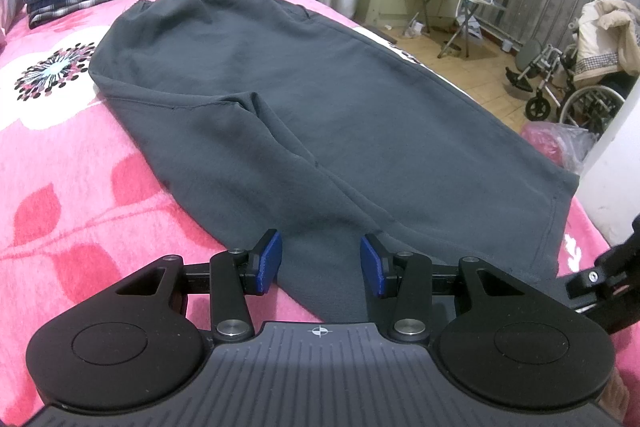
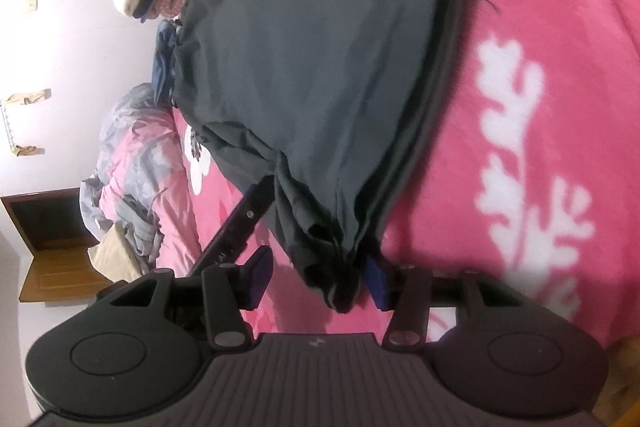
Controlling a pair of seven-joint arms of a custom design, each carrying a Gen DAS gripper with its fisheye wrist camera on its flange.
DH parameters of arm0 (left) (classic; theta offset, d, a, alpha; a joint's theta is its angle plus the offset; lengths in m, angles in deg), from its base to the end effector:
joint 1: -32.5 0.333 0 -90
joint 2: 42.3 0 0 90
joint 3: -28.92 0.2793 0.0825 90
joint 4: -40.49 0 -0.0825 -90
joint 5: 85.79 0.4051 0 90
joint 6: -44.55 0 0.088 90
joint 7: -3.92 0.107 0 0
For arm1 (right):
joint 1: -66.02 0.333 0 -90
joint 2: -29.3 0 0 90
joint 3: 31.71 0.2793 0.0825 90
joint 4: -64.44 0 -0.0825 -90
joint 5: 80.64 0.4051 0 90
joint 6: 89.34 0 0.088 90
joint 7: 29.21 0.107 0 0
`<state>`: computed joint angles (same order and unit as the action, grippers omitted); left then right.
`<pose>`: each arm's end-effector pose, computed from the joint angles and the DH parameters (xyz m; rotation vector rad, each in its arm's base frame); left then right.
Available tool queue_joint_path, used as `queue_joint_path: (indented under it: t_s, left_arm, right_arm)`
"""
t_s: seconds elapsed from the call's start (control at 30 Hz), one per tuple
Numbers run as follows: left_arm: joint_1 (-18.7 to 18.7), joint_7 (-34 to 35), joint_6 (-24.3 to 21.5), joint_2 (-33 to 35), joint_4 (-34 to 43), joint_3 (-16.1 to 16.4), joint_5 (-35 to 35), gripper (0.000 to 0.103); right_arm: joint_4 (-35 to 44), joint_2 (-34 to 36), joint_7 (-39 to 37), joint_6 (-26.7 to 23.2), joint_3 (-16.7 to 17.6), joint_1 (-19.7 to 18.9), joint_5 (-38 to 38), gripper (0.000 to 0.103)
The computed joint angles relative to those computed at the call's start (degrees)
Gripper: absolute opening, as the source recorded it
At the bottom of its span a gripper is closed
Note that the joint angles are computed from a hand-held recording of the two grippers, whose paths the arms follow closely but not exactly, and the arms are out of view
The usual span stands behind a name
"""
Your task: Fold clothes
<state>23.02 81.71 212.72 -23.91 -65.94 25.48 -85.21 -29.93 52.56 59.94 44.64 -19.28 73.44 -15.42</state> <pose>0.6667 -0.1503 0.3914 -1.8328 1.8529 -0.8832 0.6606 0.2369 0.3796 -1.2390 1.8724 0.8183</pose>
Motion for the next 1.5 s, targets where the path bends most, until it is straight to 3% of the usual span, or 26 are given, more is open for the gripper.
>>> queue_joint_path:
  t_s: [0.13, 0.23, 0.4, 0.5, 0.63, 0.8, 1.03, 1.27, 1.4, 1.5]
  left_arm:
    - [0.47, 0.92, 0.37, -0.03, -0.20, -0.44, -0.74, 0.044]
    - [0.43, 1.25, 0.69, 0.00, -0.32, -0.39, -0.89, 0.044]
    - [0.86, 2.45, 1.40, -0.22, -0.85, -0.88, -1.84, 0.044]
    - [1.77, 4.52, 1.92, -0.52, -1.33, -1.96, -3.46, 0.045]
    - [7.50, 16.75, 5.72, -2.34, -4.10, -8.29, -11.46, 0.046]
    - [17.61, 40.07, 11.09, -4.94, -7.74, -20.11, -23.15, 0.047]
    - [17.23, 63.16, 10.27, -6.80, -10.92, -22.75, -21.97, 0.047]
    - [11.42, 73.80, 15.06, -5.66, -12.96, -19.02, -20.69, 0.048]
    - [0.39, 71.97, 22.73, -4.23, -14.17, -7.91, -15.90, 0.049]
    - [-1.65, 71.33, 26.34, -2.70, -14.00, -5.91, -13.84, 0.049]
  right_arm:
    - [-0.45, -0.89, -3.09, 1.10, -0.10, 0.18, -0.69, 0.049]
    - [-0.71, -1.41, -4.54, 1.90, -0.02, 0.49, -0.80, 0.039]
    - [-1.90, -2.00, -5.74, 1.67, -0.08, 0.17, 0.68, 0.012]
    - [-2.75, -2.44, -7.30, 2.13, 0.05, -0.14, 3.52, 0.008]
    - [-2.64, -2.26, -7.83, 2.30, -0.11, -0.35, 7.04, 0.007]
    - [-1.96, -1.58, -6.21, 1.34, -0.39, -0.75, 10.01, 0.007]
    - [-0.67, -0.46, -4.13, 0.15, -0.32, -1.55, 13.87, 0.007]
    - [-0.11, 0.40, -2.52, -0.59, -0.11, -2.27, 17.65, 0.007]
    - [0.16, 0.71, -1.24, -1.34, -0.17, -2.38, 18.82, 0.007]
    - [0.23, 1.04, 0.50, -1.76, -0.14, -2.47, 19.63, 0.007]
